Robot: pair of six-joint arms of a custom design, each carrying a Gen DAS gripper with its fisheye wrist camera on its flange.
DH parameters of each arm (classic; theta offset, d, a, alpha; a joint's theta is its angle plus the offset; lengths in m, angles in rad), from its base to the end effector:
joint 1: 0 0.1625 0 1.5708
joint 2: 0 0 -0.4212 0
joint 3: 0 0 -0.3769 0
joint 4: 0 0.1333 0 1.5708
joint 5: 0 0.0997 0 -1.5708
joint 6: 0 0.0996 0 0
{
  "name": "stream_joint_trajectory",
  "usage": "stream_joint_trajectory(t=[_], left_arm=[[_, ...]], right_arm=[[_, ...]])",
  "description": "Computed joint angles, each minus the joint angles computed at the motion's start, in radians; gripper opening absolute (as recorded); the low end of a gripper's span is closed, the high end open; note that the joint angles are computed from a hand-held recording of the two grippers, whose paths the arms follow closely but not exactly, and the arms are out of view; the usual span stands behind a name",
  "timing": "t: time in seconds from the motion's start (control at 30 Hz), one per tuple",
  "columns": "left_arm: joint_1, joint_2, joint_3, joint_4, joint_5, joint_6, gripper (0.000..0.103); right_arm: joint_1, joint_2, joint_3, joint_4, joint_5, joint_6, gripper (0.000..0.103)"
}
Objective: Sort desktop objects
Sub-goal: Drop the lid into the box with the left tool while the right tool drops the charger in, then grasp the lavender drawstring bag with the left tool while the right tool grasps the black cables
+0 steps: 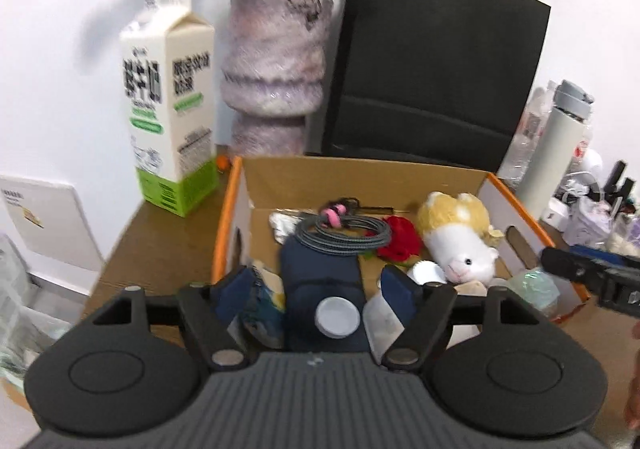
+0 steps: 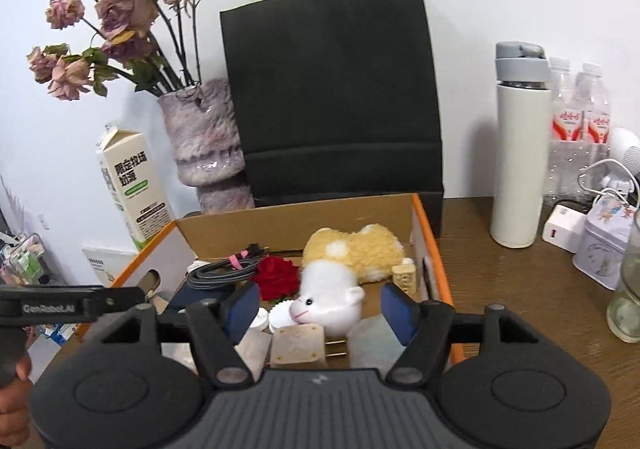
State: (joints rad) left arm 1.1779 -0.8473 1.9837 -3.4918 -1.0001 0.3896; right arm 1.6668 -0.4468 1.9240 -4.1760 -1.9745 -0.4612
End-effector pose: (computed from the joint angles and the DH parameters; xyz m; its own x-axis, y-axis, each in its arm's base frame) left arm -0.0443 -0.5957 0.1474 -0.7514 0.2202 -0.6220 0.6014 0.6163 -0.5084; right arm 0.1456 -0.5290 0.0201 -0.8319 0.0477 0.5528 -0.4593 0.4999 -0.7342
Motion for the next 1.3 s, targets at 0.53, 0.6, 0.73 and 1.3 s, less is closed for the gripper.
stream_joint_trajectory(t=[0.53, 0.6, 0.73, 1.3], left_arm=[[-0.099, -0.041, 0.367, -0.286, 0.027, 0.045, 0.103], [-0.094, 0.002, 0.396, -0.321, 0.047, 0.044, 0.103], [-0.053, 0.033, 0.457, -0.375, -0.039, -0.014, 0.103], [-0.121, 0.215, 0.376, -0.511, 0.162, -0.081, 0.019]], right_arm=[[0.008, 0.034, 0.229, -0.215, -0.091, -0.171, 0.074], [-0.012, 0.052, 0.248, -0.224, -0.097, -0.144, 0.074], [-0.053, 0.096, 0.316, -0.279, -0.016, -0.12, 0.074], [-0.072, 0.202, 0.198, -0.37, -0.07, -0.188, 0.017]])
